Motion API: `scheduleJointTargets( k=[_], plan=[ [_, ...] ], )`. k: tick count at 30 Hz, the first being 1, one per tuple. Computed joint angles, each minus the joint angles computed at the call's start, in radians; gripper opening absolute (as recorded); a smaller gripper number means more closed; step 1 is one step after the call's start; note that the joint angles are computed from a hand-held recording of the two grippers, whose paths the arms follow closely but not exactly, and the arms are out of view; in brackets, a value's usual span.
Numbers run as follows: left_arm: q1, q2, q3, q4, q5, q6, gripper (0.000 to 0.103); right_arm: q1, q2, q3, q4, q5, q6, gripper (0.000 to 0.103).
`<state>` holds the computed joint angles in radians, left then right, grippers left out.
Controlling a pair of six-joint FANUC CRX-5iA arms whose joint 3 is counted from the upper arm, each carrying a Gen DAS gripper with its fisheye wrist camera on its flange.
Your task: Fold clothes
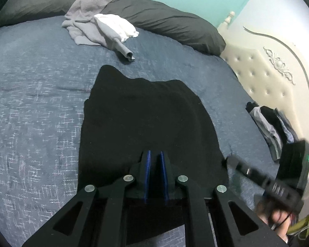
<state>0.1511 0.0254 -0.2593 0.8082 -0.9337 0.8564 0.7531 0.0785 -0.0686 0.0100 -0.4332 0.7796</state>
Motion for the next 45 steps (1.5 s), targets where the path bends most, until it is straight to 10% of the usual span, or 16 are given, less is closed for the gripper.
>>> scheduleJointTargets(
  k=[9, 13, 20, 28, 33, 36, 41, 45],
  plan=[
    [0.001, -0.03, -0.057, 0.033, 0.037, -0.039, 0.012, -0.025, 0.081, 0.114, -0.03, -0.071, 0.06, 0.023],
    [-0.003, -0.027, -0.064, 0.029, 0.045, -0.038, 0.012, -0.019, 0.087, 0.098, -0.003, -0.067, 0.038, 0.007],
    [-0.005, -0.025, -0.077, 0.035, 0.043, -0.053, 0.012, -0.154, 0.062, 0.086, -0.462, 0.005, 0.173, 0.002],
    [-0.002, -0.026, -0.08, 0.039, 0.041, -0.045, 0.012, -0.193, 0.046, 0.092, -0.637, -0.005, 0.312, 0.004],
    [-0.003, -0.029, -0.082, 0.035, 0.046, -0.043, 0.012, -0.184, 0.043, 0.102, -0.557, 0.026, 0.277, 0.011],
    [-0.003, -0.028, -0.082, 0.037, 0.045, -0.042, 0.012, -0.185, 0.059, 0.142, -0.562, 0.004, 0.322, 0.034],
    [-0.002, -0.027, -0.082, 0.039, 0.044, -0.042, 0.012, -0.144, 0.112, 0.203, -0.451, -0.06, 0.311, 0.034],
    [0.001, -0.023, -0.081, 0.049, 0.037, -0.046, 0.012, -0.154, 0.119, 0.197, -0.489, -0.06, 0.327, 0.008]
  ],
)
